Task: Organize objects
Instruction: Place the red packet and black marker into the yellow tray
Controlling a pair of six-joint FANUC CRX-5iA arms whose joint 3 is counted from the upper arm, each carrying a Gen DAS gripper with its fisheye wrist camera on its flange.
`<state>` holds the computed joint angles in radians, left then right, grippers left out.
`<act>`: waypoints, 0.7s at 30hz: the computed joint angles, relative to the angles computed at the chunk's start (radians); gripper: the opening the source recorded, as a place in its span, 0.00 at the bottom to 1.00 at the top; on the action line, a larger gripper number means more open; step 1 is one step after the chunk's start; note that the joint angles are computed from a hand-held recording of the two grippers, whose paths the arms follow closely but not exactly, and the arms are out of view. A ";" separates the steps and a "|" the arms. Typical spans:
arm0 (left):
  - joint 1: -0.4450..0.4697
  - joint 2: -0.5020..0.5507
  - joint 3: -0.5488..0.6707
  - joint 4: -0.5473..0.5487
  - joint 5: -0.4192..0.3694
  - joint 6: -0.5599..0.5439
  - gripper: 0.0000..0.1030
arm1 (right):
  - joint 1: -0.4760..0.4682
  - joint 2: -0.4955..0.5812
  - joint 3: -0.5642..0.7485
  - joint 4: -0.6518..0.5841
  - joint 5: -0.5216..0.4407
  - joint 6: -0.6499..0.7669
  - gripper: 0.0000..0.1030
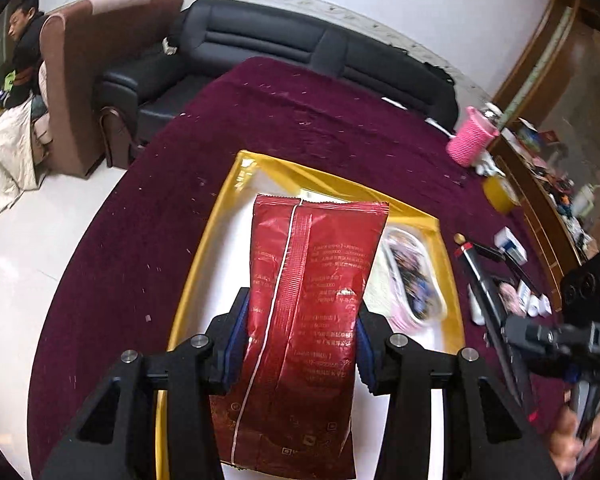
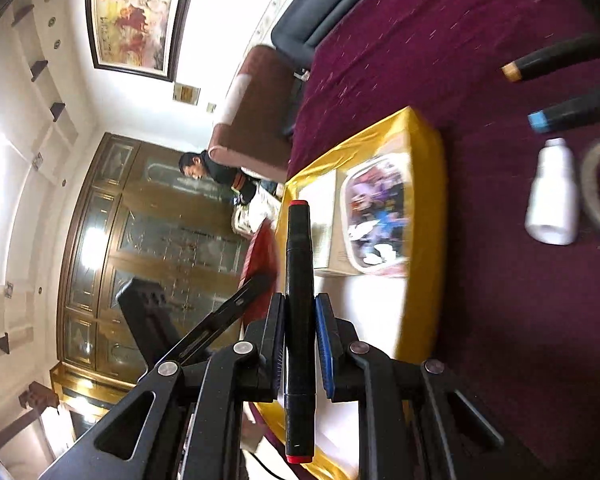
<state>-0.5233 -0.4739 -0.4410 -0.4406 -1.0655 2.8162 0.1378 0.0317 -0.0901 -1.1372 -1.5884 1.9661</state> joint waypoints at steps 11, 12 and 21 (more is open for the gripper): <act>0.207 -0.088 -0.138 0.152 0.126 -0.123 0.45 | 0.211 0.074 0.070 0.046 0.127 -0.135 0.17; 0.223 -0.101 -0.151 0.166 0.138 -0.135 0.45 | 0.223 0.079 0.075 0.053 0.138 -0.142 0.17; 0.378 -0.285 -0.331 0.402 0.321 -0.321 0.63 | 0.254 0.088 0.092 0.098 0.185 -0.153 0.17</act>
